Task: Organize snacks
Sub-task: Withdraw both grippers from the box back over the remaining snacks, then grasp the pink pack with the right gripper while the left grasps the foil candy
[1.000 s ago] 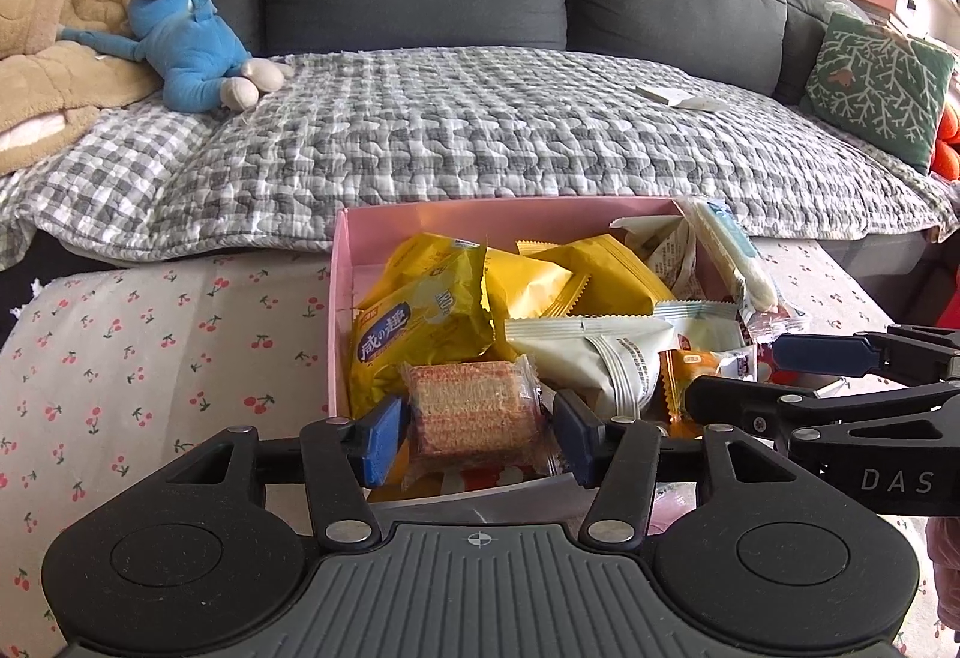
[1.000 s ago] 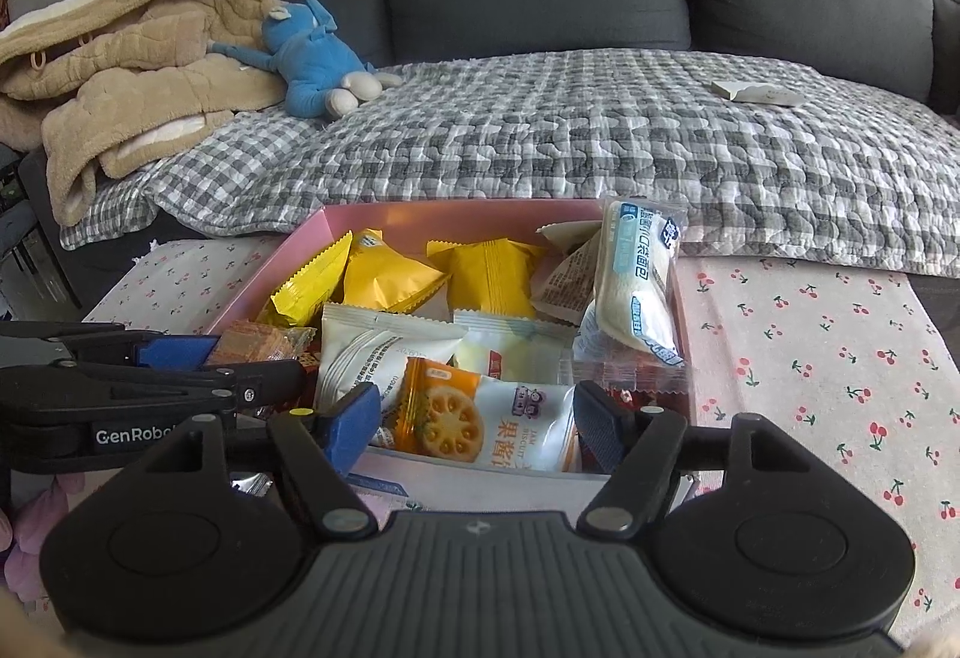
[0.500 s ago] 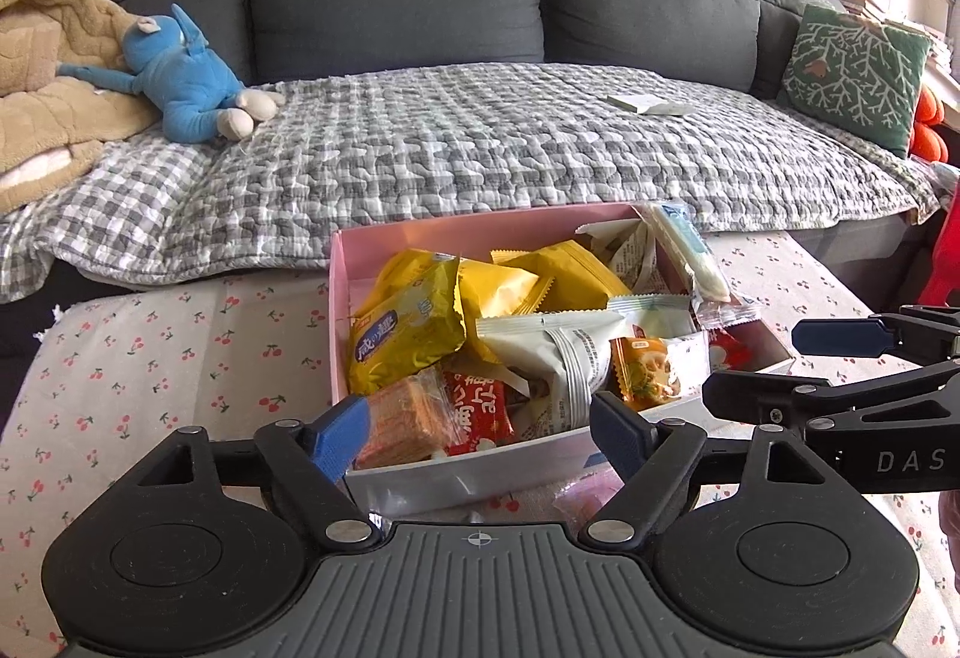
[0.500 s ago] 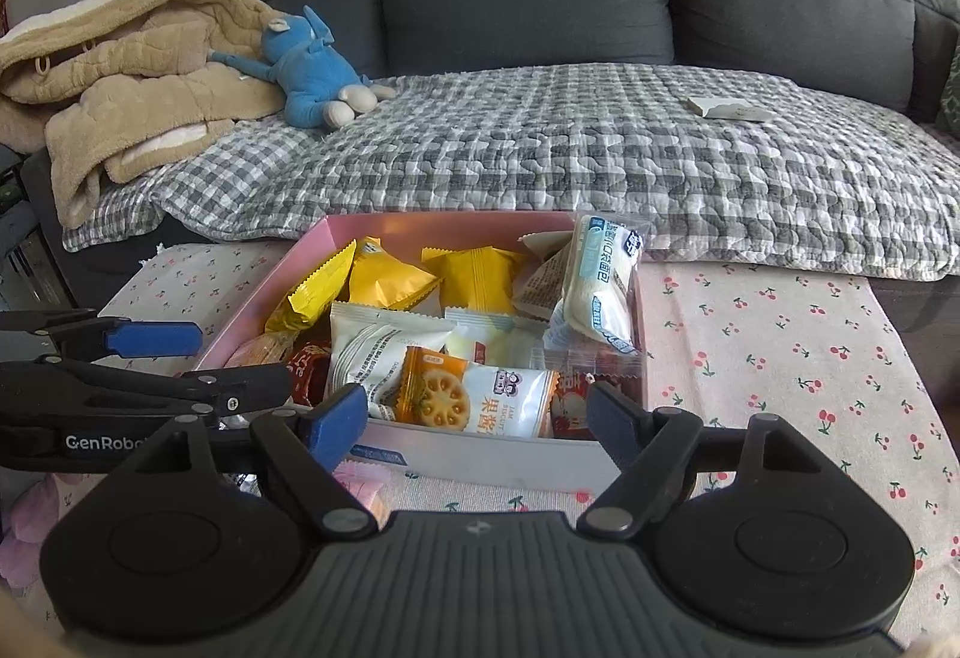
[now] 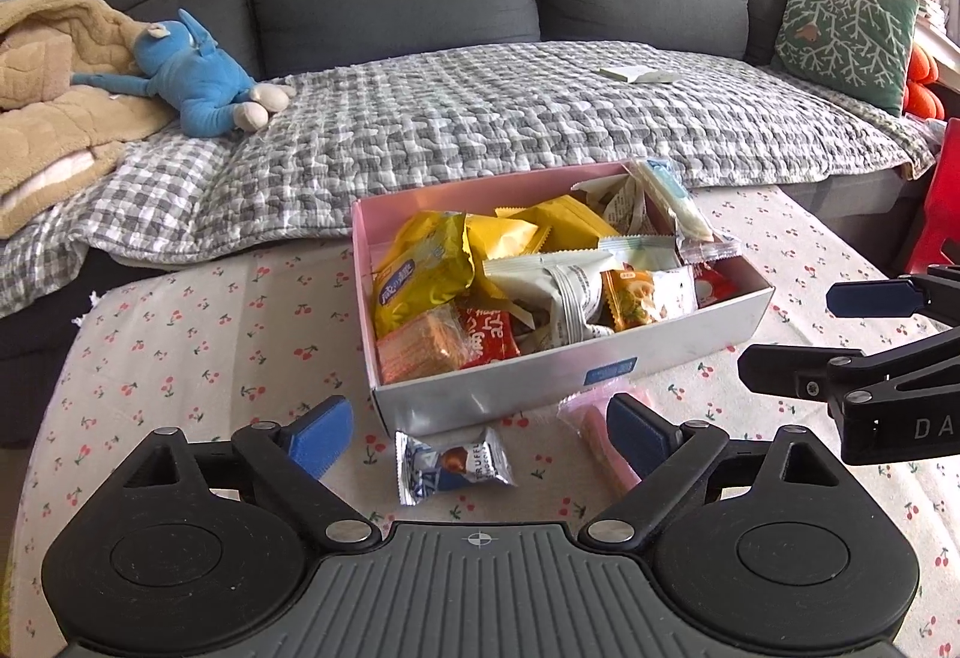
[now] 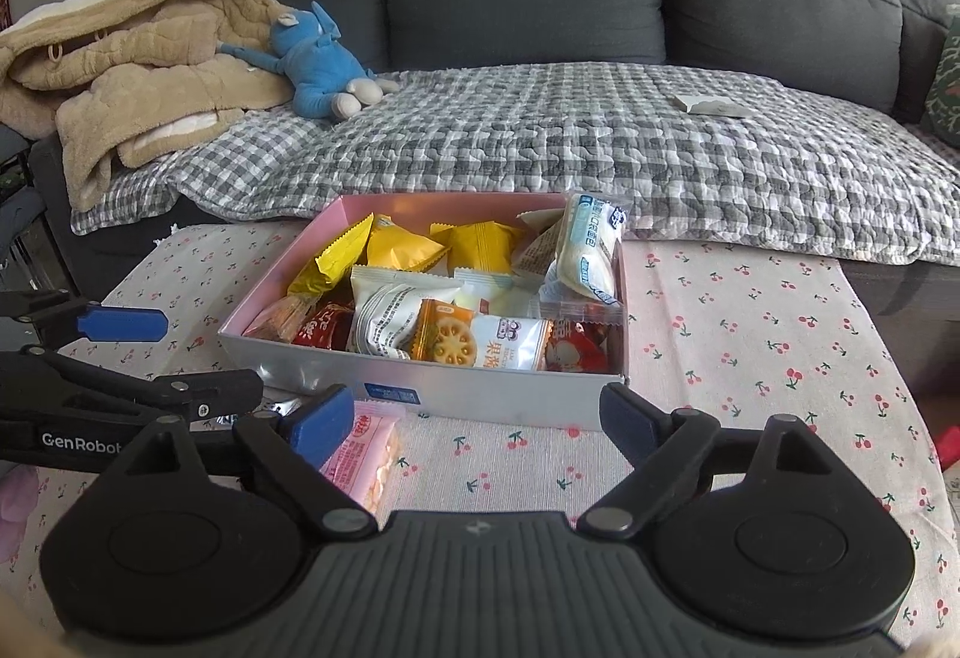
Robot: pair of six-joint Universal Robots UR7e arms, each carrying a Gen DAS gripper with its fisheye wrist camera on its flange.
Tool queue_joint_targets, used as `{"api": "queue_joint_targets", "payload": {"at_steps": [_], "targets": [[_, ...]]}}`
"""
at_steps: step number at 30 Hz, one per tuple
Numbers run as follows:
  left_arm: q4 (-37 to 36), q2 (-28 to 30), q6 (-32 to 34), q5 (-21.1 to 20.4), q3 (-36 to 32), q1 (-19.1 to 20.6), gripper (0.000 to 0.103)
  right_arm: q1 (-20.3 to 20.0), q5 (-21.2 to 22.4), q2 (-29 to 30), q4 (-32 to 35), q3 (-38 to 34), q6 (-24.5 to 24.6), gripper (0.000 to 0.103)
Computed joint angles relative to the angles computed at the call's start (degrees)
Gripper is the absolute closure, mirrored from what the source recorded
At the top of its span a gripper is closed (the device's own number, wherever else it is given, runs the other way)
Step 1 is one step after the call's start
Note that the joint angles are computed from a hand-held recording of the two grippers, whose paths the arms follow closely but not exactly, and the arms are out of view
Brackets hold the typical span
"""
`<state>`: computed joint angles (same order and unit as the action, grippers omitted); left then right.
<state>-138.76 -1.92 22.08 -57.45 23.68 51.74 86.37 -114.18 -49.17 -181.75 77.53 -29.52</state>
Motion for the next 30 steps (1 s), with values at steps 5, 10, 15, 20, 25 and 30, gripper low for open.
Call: {"api": "queue_joint_targets", "payload": {"at_steps": [5, 10, 15, 20, 25, 30], "targets": [[-0.7, -2.4, -1.0, 1.7, 5.0, 0.4, 0.009, 0.0, -0.5, -0.2, -0.4, 1.7, -0.4, 0.010], [-1.4, -4.1, -1.4, 3.1, 8.5, 1.1, 0.009, -0.2, -1.1, -0.2, -1.0, 3.8, -0.9, 0.008], [0.0, -4.6, -3.7, 4.4, 9.1, 1.9, 0.008, 0.0, -1.8, 0.0, 0.1, 5.1, -1.2, 0.008], [1.7, -3.9, -5.1, 4.9, 7.6, 2.6, 0.008, 0.4, -1.0, 0.5, 1.8, 5.2, -1.5, 0.008], [3.4, -2.7, -6.6, 5.5, 5.0, 3.1, 0.008, 0.6, -0.4, 2.2, 2.9, 3.3, -1.9, 0.011], [5.0, -0.8, -8.4, 4.9, 1.2, 3.6, 0.008, 0.4, -0.4, 3.7, 3.6, 1.3, -0.7, 0.024]]}}
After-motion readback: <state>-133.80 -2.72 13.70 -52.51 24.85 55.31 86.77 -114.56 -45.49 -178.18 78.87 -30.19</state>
